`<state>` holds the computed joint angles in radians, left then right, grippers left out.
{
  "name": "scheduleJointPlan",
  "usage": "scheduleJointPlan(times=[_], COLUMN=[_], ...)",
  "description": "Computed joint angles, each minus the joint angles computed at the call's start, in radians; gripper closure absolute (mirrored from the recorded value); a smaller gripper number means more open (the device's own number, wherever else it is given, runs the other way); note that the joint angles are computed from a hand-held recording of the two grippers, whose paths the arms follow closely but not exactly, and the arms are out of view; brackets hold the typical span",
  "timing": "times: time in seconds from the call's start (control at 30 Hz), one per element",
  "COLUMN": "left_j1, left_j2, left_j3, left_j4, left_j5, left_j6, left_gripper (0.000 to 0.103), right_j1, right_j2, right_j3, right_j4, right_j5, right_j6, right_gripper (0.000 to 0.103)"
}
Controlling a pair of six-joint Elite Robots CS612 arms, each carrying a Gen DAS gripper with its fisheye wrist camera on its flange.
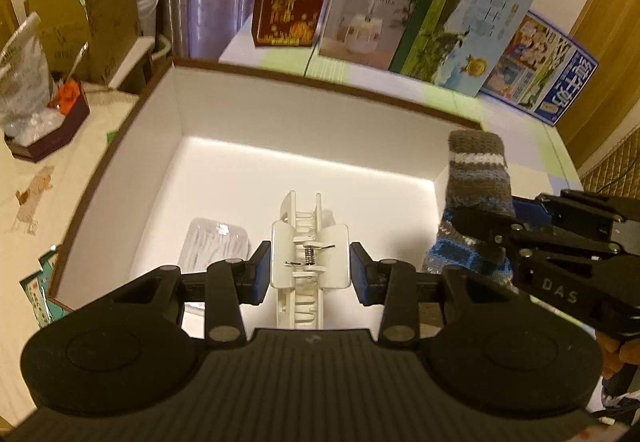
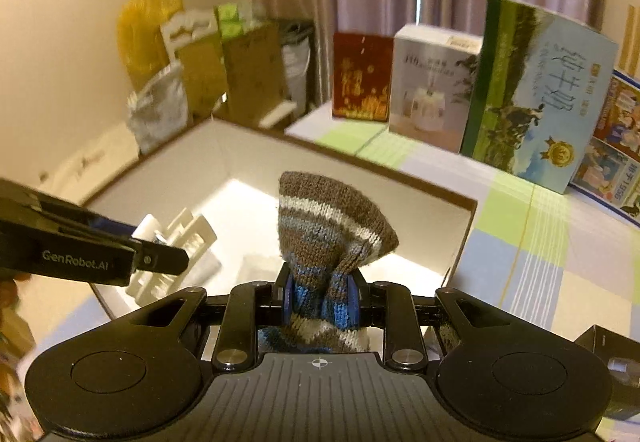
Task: Organize objects
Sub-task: 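Lower the sock and white clip into the cardboard box and open both tools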
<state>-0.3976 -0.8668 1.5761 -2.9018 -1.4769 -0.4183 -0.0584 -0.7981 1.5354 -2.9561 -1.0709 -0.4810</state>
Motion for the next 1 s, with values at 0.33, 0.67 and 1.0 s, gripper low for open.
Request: scheduleJointPlan(times=[0.33, 0.67, 1.0], left_j1=[0.015, 0.019, 0.020], left_j2=[0.032, 0.050, 0.059], left_j3=[-0.037, -0.061, -0.075], left_j4=[0.072, 0.141, 0.187], left_j5=[-0.050, -0.066, -0.063], left_j6=[0.004, -0.009, -0.012], left_gripper=[0.068, 0.068, 0.069], right_j1=[0.038, 0.051, 0.045], right_j2=[0.020, 0.037, 0.035], right_j3=[-0.063, -0.090, -0.093], right_j4=[0.204, 0.240, 0.260], right_j5=[-0.139, -0.194, -0.158], right_j6=[-0.156, -0.217, -0.186], right_gripper=[0.079, 0.057, 0.042])
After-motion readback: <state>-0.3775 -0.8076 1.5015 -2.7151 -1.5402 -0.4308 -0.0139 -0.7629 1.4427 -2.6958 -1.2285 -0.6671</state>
